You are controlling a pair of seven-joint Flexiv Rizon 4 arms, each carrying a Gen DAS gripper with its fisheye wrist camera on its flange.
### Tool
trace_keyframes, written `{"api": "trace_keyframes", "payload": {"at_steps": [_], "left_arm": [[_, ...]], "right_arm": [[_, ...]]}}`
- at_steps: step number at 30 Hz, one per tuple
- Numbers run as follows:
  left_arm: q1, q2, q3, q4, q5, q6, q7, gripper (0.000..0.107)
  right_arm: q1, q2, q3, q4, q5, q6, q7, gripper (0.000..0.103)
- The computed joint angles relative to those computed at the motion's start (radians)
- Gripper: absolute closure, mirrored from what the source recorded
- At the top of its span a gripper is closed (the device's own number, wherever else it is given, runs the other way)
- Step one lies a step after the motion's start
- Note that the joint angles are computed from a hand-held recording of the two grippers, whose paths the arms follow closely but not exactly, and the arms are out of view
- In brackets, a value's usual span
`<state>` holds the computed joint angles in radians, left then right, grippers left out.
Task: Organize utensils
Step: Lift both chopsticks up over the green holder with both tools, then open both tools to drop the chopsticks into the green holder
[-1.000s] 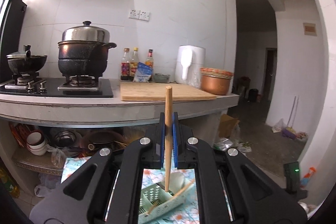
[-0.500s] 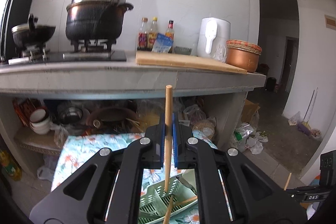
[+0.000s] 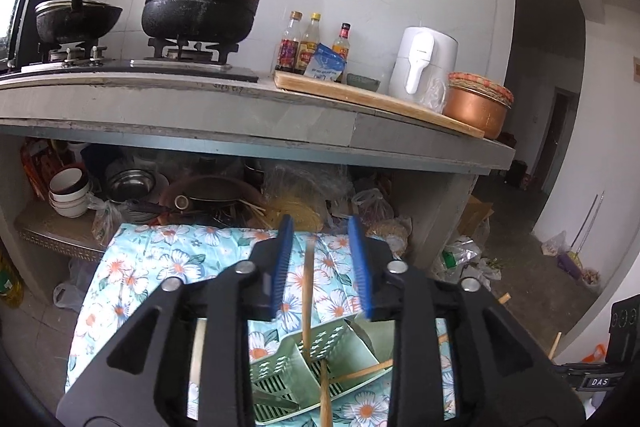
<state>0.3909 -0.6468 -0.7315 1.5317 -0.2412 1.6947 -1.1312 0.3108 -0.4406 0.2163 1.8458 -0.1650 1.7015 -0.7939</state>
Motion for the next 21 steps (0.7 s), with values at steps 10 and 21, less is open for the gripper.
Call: {"api": "trace_keyframes", "payload": {"at_steps": [10,21], "left_arm": [[0.182,0.060,-0.161,0.155,0.098,0.095,-0.100,0.051],[0.463,0.199,-0.274,0.425,0.244,0.161,-0.330,0.045]], "right_arm": [[0.053,0.021,-0.057,-0.041,-0.057,-0.008,-0.050,0.097],[-0.012,-0.025,0.059,-0.263,-0.129,-0.024,-0.246,0.097]]}}
